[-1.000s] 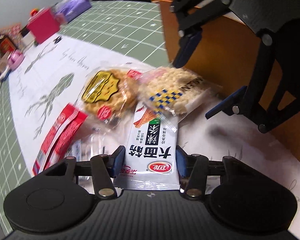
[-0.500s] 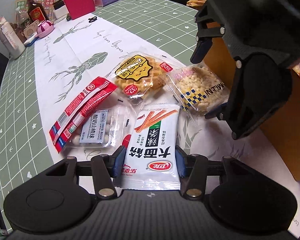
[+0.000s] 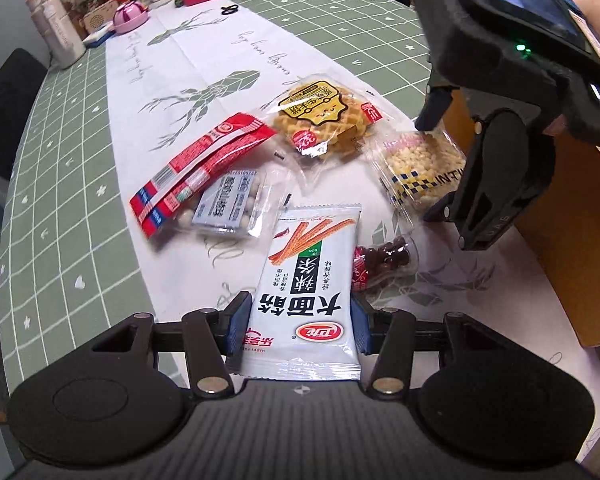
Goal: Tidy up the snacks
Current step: 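Grasp the white breadstick pack with the left gripper while the right grasps the rice-puff bag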
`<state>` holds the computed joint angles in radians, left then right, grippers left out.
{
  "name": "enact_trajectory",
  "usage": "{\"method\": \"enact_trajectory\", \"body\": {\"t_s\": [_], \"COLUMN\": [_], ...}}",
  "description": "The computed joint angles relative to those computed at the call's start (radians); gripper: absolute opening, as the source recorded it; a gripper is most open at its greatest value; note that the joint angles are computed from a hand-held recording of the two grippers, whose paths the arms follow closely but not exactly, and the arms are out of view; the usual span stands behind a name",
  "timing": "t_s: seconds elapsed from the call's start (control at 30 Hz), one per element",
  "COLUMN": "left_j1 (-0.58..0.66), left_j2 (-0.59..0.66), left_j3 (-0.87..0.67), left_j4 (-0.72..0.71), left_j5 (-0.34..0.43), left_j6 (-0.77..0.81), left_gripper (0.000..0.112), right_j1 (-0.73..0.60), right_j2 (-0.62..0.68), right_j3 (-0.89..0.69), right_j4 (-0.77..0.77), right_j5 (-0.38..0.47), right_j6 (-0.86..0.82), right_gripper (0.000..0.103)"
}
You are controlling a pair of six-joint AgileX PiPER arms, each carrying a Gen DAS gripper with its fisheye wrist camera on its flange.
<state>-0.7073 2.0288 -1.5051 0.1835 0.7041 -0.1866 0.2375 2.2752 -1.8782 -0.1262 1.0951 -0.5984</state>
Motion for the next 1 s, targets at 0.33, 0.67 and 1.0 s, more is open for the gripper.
{"method": "enact_trajectory", "body": {"t_s": [0.33,0.67,1.0], "left_j1": [-0.059,-0.124,-0.213], "left_j2": [-0.13,-0.239,-0.318], "left_j3": [0.188,0.248,0.232], "left_j4": [0.15,0.314,0.473], "left_j5": [-0.087,-0.061,-0.003], "left_j6": [-0.18,-0.333,-0.445], "left_gripper": [0.057,0.056,0.056], "right_j1": [0.028,0.045,0.038], "right_j2": [-0.199,-0.398,-0.618], "right_j3": [0.268,0.405,0.499], "right_j4": [0.055,0.119,0.144], "right_j5": [-0.13,-0.168,-0.182], "right_j6": [0.042,0.034,0.022], "right_gripper": [0.076,0.076,0.076]}}
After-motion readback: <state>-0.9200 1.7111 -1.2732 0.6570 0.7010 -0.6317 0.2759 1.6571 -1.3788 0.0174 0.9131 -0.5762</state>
